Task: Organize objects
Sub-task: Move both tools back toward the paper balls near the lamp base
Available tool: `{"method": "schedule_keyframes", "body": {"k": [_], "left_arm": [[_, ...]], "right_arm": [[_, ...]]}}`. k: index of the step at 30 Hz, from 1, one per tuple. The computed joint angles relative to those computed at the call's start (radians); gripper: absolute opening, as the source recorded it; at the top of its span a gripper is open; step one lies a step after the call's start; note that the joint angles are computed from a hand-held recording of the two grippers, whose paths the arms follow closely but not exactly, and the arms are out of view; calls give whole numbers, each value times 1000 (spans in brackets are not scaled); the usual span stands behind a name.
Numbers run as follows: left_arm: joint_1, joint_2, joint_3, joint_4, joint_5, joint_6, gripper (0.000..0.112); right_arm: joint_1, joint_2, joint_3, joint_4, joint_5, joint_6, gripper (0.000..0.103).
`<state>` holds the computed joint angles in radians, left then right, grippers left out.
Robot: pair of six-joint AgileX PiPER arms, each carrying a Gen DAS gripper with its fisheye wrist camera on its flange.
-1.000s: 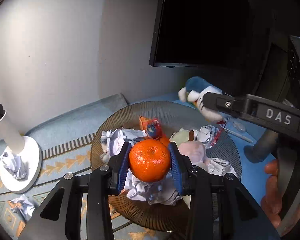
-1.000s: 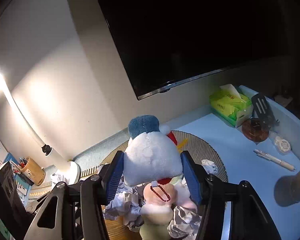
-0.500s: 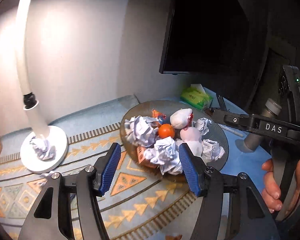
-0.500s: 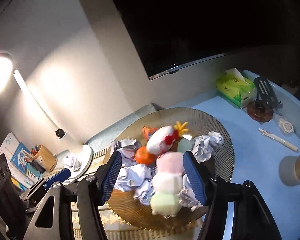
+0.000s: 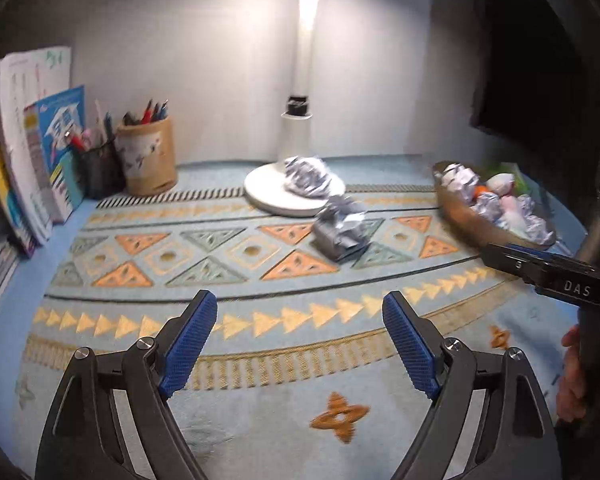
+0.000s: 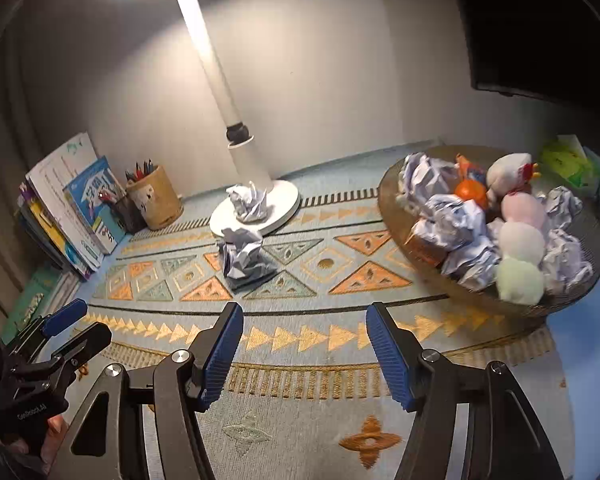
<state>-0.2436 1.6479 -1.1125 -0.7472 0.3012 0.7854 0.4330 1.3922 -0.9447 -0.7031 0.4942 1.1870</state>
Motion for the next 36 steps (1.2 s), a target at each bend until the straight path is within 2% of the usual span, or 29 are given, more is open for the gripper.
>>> {"method": "schedule_keyframes", "body": {"k": [1, 4, 5, 7, 10, 13, 15, 20, 23, 29, 36], "left_arm": [[14, 16, 10, -5, -14, 4, 84], [36, 52, 38, -165, -51, 142, 84], [40, 58, 45, -174, -59, 146, 84], [41, 66, 34, -150, -43, 125, 84], [43, 58, 44, -213, -33, 195, 84], [47, 63, 38, -197, -24, 173, 84], [50, 64, 37, -200, -18, 173, 84], [49, 64, 37, -187, -13, 164, 84], [41, 68, 31, -125, -12, 106, 84], [45, 66, 37, -124, -18, 97, 84], [51, 57, 53, -165, -23, 134, 84]], "right_arm": [[6, 30, 5, -28, -14, 32, 62], [12, 82, 30, -92, -57, 102, 62], [15, 92, 44, -133, -69, 148, 64], [41, 122, 23, -162, -14, 182, 65], [110, 142, 7, -293, 77, 286, 70], [157, 167, -17, -323, 134, 278, 78], [171, 164, -10, -352, 143, 303, 82], [133, 154, -2, -300, 90, 273, 84], [108, 155, -5, -247, 56, 223, 84], [128, 157, -6, -283, 101, 276, 85], [106, 158, -12, -228, 86, 232, 87]]}}
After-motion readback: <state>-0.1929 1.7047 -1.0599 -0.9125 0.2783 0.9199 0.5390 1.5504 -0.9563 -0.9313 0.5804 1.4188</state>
